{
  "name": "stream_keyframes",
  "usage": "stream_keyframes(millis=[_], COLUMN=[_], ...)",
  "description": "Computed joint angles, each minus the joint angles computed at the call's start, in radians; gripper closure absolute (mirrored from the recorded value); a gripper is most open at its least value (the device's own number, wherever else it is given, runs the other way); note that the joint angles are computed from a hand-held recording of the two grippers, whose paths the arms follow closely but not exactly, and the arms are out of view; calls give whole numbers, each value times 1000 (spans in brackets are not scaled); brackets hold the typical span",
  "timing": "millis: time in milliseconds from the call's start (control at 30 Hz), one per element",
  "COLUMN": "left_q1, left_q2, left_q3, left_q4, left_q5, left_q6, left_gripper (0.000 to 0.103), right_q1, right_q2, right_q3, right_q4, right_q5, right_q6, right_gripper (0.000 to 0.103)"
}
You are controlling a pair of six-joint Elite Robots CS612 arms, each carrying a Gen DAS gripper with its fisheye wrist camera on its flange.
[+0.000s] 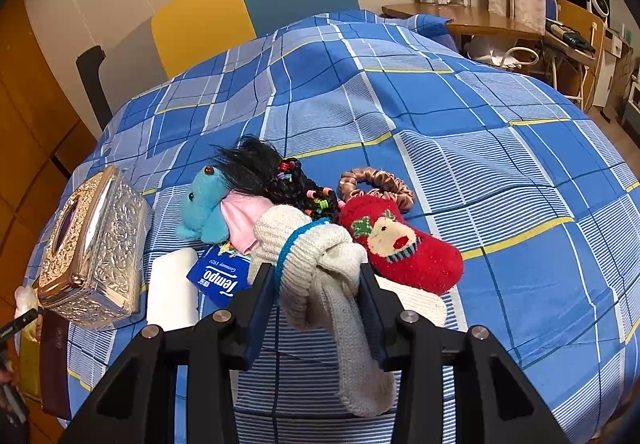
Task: Organize soft objects
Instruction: 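Carry the plastic bag into the gold tray and open the left tool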
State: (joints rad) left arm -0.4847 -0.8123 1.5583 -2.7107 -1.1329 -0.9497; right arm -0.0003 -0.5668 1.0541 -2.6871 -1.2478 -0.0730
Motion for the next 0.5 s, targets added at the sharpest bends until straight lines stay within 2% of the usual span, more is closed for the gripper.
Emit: stream_keyframes(millis=[33,100,200,267,367,500], left_q1=[8,19,23,22,16,-13], left_q2=[4,8,-1,-9,-21,-44], left_q3=[-6,-7,15,39,57,97], left_q4=[17,30,11,-41,-59,-110], left_q5=[-5,-8,2,-2,3,36], left_q6=[-14,-43,-109,-122,-137,-155], left_gripper=[58,35,20,18,18,18], right_q1=[1,1,0,0,1,3], right_q2=[0,0,-2,-1,0,-2], right_q3=[-1,-1,4,4,0,5], right_q4=[3,4,-9,-11,-3,-20], right_q5=[-4,-5,1,0,-7,-11], right_q6=[-2,-3,-1,-1,-6,-14], right_gripper=[62,62,62,62,62,62])
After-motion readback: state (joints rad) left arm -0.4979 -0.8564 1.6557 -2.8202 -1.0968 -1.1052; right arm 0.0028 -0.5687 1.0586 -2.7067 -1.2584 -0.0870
